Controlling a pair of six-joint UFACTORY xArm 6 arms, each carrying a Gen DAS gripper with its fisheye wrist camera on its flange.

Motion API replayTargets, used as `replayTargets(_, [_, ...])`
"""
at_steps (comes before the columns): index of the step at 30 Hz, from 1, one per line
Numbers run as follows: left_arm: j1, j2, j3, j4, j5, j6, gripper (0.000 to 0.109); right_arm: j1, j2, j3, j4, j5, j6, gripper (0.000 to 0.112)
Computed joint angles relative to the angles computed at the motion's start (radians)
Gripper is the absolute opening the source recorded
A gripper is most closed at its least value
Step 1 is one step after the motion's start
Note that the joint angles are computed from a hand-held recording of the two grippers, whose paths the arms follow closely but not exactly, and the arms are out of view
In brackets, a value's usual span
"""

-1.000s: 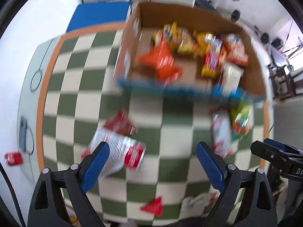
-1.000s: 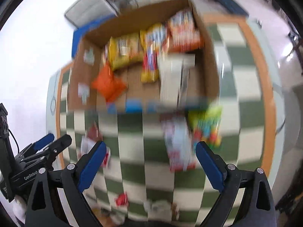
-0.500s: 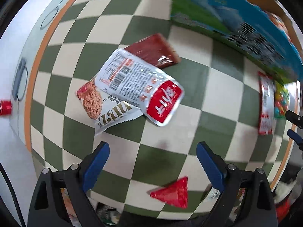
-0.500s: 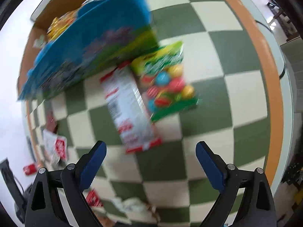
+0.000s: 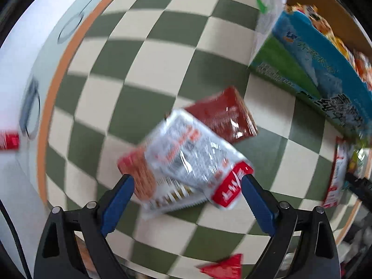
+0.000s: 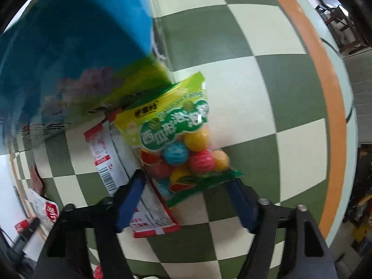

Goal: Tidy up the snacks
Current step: 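Grasp the gumball bag with right tool while left tool reaches toward the cookie packets, then grasp the white sausage pack with left tool while right tool holds the gumball bag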

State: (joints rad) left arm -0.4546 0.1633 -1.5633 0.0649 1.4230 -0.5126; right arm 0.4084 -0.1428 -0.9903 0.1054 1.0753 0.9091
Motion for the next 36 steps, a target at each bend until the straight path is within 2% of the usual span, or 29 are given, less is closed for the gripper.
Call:
replayTargets(4, [-0.003,0.097,-0.121,0.048,0.087,0.106,0.094,0.003,-0.039,0.037,0.034,-0.004,-0.008,0.060])
replayTargets(6, [0.018,0.121,-0.151,-0.011,0.117,0.093,0.094,0.012,-0.056,0.056,0.070,-0.008,-0.009,0.058])
replayTargets(8, [0.058,0.125,-0.147,-0.104,0.137,0.031,0.094,0.028,-0.074,0.074,0.098,-0.008,0.005,0.058])
replayTargets(11, [0.128,0.118,-0.100,-0.244,0.112,-0.059,0.094,0.059,-0.092,0.096,0.130,-0.016,0.026,0.058])
replayTargets(14, [0.167,0.120,-0.065,-0.316,0.077,-0.156,0.094,0.093,-0.099,0.111,0.153,-0.034,0.058,0.058])
replayTargets(17, [0.173,0.139,-0.087,-0.294,0.070,-0.210,0.094,0.112,-0.078,0.091,0.142,-0.029,0.080,0.058])
replayTargets(20, [0.151,0.183,-0.154,-0.228,0.122,-0.202,0.086,0.121,-0.053,0.063,0.138,-0.015,0.078,0.058])
replayTargets(21, [0.134,0.189,-0.166,-0.191,0.133,-0.181,0.077,0.126,-0.035,0.042,0.137,-0.009,0.082,0.058])
replayTargets(24, [0.093,0.170,-0.148,-0.131,0.115,-0.084,0.064,0.134,-0.018,0.020,0.132,-0.003,0.088,0.058])
replayTargets(28, [0.042,0.137,-0.098,-0.089,0.112,0.064,0.063,0.146,-0.011,0.019,0.130,0.001,0.077,0.058])
replayTargets(30, [0.026,0.126,-0.080,-0.072,0.117,0.096,0.063,0.153,-0.009,0.015,0.128,0.010,0.070,0.058])
replayTargets(33, [0.061,0.114,-0.065,-0.134,0.116,0.044,0.064,0.156,-0.009,0.015,0.135,0.013,0.067,0.059])
replayTargets(36, [0.129,0.098,-0.031,-0.235,0.057,-0.084,0.071,0.159,-0.019,0.038,0.155,-0.019,0.089,0.060])
